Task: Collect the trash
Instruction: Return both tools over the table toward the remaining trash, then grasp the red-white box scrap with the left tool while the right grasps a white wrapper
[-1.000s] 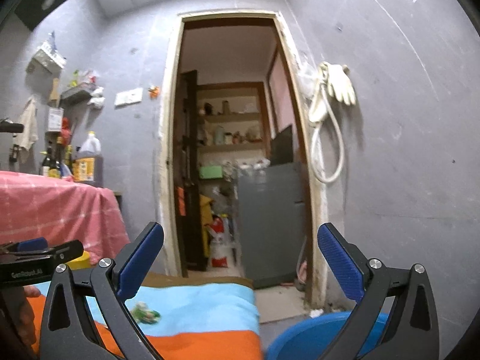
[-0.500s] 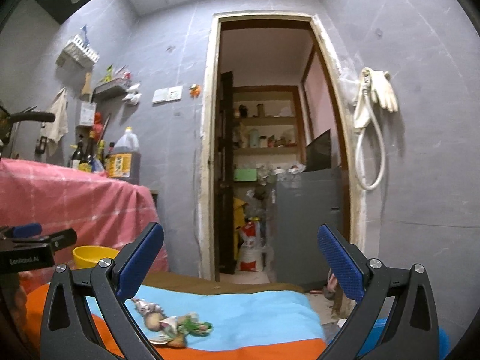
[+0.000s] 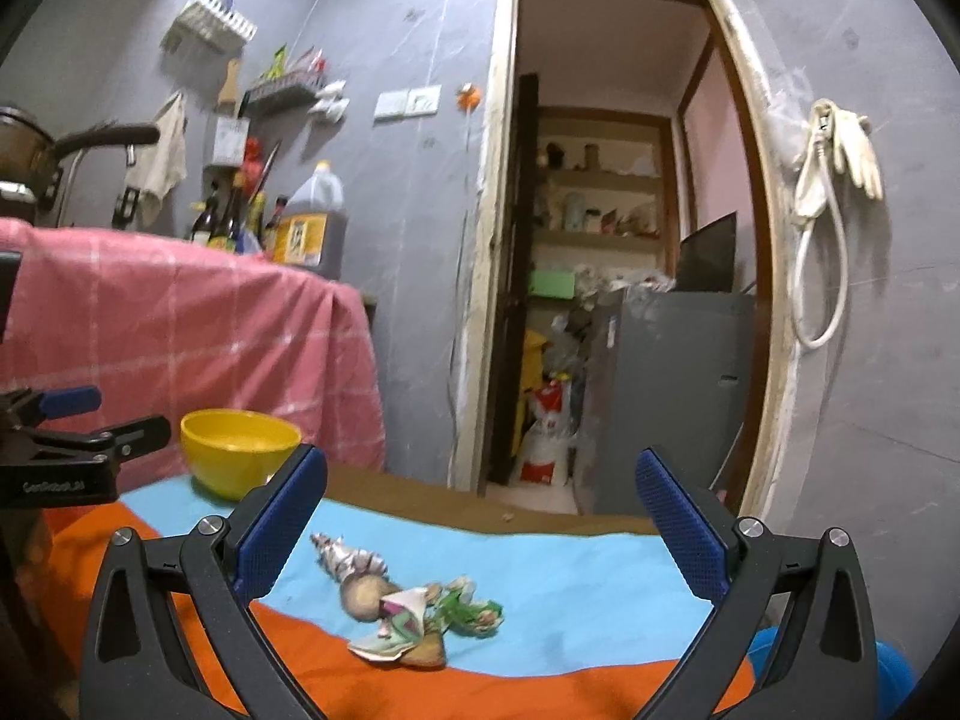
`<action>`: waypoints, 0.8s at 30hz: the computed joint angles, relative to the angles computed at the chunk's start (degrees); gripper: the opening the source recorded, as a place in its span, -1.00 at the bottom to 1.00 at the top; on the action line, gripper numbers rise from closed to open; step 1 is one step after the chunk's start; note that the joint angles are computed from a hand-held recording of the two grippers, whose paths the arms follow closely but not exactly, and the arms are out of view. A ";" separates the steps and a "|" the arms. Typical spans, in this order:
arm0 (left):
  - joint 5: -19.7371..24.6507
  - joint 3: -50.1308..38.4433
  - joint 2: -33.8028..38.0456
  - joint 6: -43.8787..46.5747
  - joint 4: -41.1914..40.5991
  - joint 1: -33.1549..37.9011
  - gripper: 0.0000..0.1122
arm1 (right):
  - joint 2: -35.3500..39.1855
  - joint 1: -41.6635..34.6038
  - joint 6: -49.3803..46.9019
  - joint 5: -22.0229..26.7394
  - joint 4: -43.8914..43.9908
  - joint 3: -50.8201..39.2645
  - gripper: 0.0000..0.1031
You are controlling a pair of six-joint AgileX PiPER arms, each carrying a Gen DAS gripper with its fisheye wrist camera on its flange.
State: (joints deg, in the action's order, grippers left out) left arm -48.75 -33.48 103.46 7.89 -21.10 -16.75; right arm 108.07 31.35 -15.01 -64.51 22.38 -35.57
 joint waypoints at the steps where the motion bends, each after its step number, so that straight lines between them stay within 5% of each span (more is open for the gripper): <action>1: 0.85 -0.53 0.45 -0.32 0.65 0.48 0.79 | 0.18 -0.01 -0.32 1.08 -0.04 -0.65 1.00; 13: 24.53 -14.33 6.13 -8.52 12.86 6.29 0.78 | 2.20 -4.63 1.10 26.68 -3.48 -11.35 0.99; 24: 36.43 -26.95 12.43 -35.64 41.62 9.38 0.34 | 5.80 -8.28 8.54 44.54 -13.17 -20.56 0.44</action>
State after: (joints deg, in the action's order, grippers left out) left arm -12.32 -60.43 115.89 -27.75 20.52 -7.37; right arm 113.87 23.07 -6.46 -19.97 9.21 -56.13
